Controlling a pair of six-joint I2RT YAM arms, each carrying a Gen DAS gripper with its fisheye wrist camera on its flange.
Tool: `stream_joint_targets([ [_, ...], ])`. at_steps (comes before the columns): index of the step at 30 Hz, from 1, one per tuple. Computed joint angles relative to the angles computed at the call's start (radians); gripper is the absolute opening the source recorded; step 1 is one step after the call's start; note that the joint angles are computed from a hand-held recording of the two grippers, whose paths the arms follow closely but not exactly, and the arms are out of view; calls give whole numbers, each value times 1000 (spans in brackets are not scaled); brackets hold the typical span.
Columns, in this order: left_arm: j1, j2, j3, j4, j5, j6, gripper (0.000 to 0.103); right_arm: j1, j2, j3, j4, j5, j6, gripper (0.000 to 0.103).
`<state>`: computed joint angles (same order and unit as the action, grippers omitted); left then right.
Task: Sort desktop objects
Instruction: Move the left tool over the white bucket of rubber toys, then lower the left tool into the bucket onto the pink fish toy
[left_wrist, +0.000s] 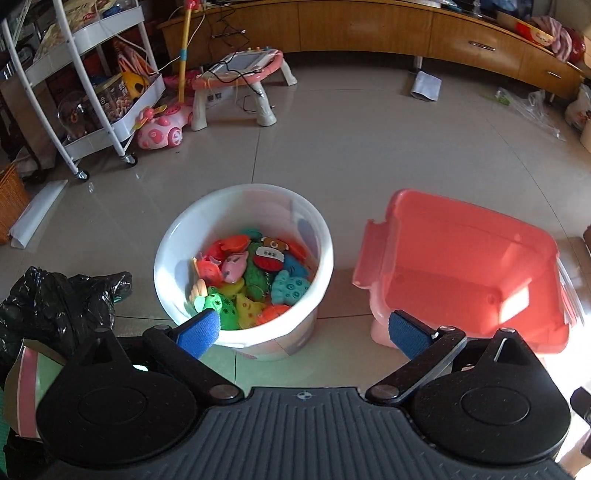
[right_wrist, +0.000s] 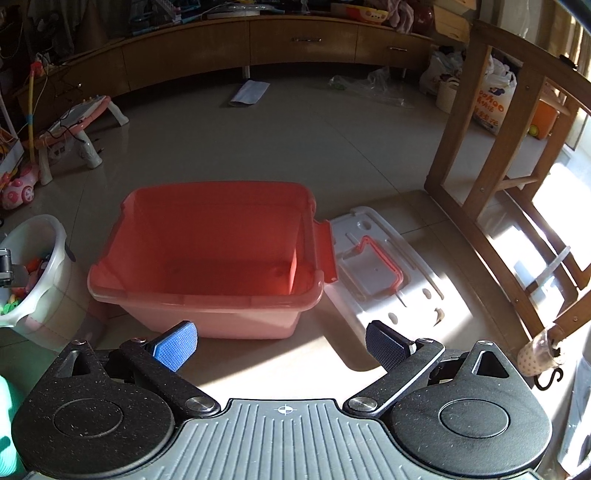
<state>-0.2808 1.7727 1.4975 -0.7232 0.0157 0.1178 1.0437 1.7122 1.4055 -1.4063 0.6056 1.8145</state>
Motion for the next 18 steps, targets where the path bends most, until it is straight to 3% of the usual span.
stream_joint_targets([
  [18,41,355,318,-11,-68,-76,84,-64,-2,-74,141,-55,-90,98],
])
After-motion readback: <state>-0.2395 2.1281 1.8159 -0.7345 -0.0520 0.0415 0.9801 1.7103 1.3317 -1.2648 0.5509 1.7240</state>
